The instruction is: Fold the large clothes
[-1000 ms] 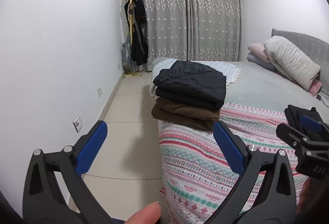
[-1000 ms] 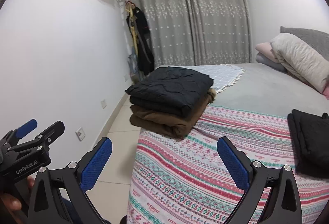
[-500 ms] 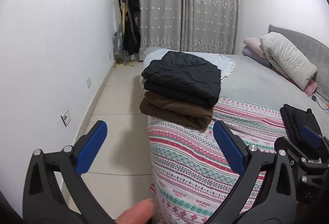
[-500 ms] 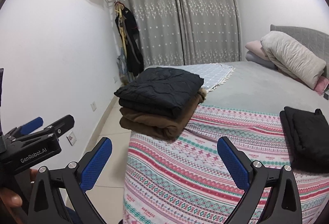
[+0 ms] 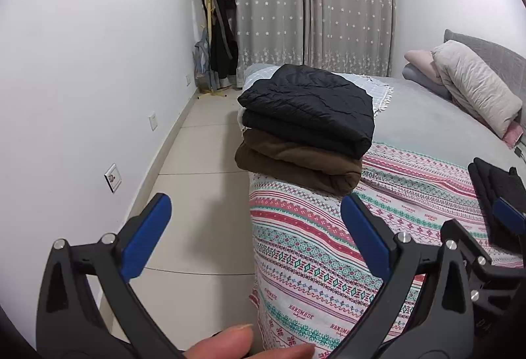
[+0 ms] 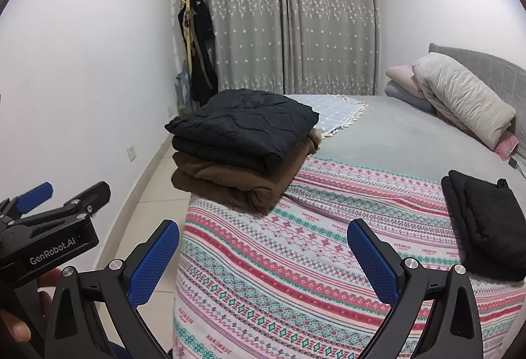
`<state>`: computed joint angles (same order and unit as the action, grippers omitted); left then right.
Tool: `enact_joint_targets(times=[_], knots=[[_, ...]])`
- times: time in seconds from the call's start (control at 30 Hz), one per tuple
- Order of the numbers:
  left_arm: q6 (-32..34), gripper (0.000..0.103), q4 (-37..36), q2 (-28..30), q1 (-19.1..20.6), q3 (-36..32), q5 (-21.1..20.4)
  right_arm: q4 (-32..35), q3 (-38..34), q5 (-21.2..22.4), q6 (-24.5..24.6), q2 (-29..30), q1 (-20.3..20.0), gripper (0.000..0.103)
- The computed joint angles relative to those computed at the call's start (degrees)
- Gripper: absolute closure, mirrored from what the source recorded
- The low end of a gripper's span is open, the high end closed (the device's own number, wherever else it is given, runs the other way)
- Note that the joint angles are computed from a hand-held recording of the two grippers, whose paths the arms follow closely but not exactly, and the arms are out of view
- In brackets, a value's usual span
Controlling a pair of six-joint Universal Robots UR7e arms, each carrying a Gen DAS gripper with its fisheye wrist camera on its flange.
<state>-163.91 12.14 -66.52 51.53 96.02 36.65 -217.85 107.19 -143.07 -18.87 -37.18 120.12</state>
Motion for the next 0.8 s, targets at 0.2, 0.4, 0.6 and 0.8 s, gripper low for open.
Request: enact_joint_targets(times=[0.2, 0.4, 0.6, 0.8], knots=[[1.2, 0.001, -0.6, 0.4, -0.1, 0.7, 0.9, -1.2, -0.5, -1.0, -0.3, 0.7, -0.6, 0.0], [1.8, 0.001, -1.1, 0.8, 0.0, 0.6, -0.1, -0.8, -0.2, -1.1, 1.1, 0.4, -1.1, 0.0], [1.8, 0.001, -0.7, 1.5, -0.2, 0.4, -0.2, 0.2, -0.4, -1.3, 1.4, 0.5, -1.2, 0.0], [1.7, 0.001, -0.8, 1.7, -0.1, 0.3, -0.3, 0.1, -0.5, -1.3, 1.6, 0.6, -1.4, 0.0]])
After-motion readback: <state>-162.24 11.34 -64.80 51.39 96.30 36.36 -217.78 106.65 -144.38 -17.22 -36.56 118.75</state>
